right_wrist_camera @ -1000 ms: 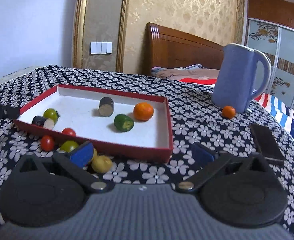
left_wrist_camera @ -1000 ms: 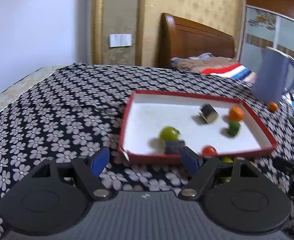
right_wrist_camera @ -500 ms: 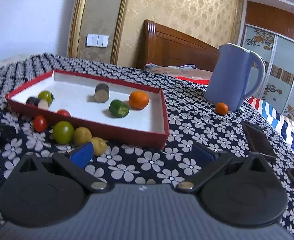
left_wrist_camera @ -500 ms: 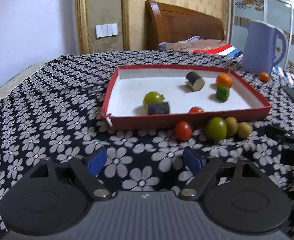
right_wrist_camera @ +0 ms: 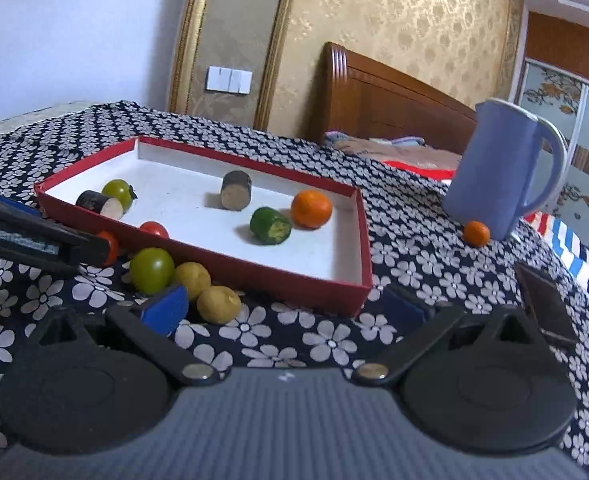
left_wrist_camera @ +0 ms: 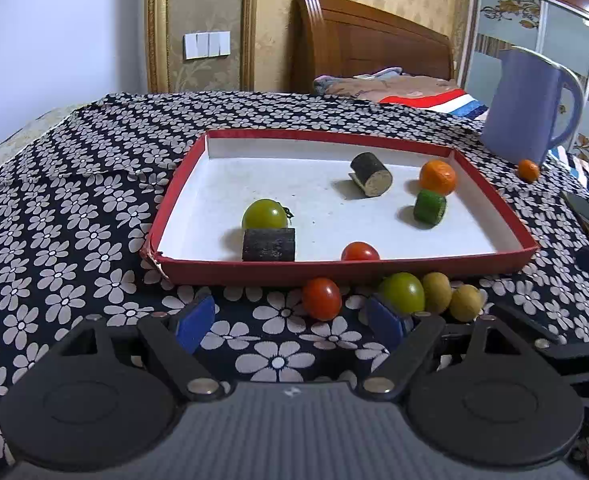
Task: Organize fruits
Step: 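Pull both open tools back to the remaining fruits beside the tray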
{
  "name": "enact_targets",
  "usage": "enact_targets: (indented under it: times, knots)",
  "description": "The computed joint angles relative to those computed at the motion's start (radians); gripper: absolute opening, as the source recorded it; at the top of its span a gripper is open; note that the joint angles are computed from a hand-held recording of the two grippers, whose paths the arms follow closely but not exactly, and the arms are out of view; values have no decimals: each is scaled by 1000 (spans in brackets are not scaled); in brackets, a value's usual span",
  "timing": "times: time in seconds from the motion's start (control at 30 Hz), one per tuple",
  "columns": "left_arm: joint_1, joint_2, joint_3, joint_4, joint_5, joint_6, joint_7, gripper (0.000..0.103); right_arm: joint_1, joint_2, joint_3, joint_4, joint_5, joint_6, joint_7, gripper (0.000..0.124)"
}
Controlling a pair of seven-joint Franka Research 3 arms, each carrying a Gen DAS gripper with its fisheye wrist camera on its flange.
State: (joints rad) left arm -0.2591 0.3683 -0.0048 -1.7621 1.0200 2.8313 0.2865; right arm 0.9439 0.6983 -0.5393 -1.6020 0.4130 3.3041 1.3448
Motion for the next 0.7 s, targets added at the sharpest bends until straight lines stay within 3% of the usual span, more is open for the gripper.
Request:
enact_targets:
  times: [0.17, 0.3, 0.43, 0.53, 0.7]
  knots:
    - [-6, 23, -2, 29, -23, -40, 3, 83, -91, -12, 108, 30, -42, -17, -35, 99]
    - [3, 51, -15, 61, -78, -42, 59, 83, -108, 3, 122, 67, -83, -63, -18, 100]
    - [-15, 79, -6, 100, -95, -87, 86, 83, -107, 29, 105, 112, -133, -118, 35, 101]
    - [-22, 89, 2, 111, -108, -99, 86, 83, -77, 56, 48, 141, -163, -157, 101, 101]
    - [-49, 97, 20, 127, -70, -150, 62, 83, -70, 86, 9, 184, -213, -225, 197, 101]
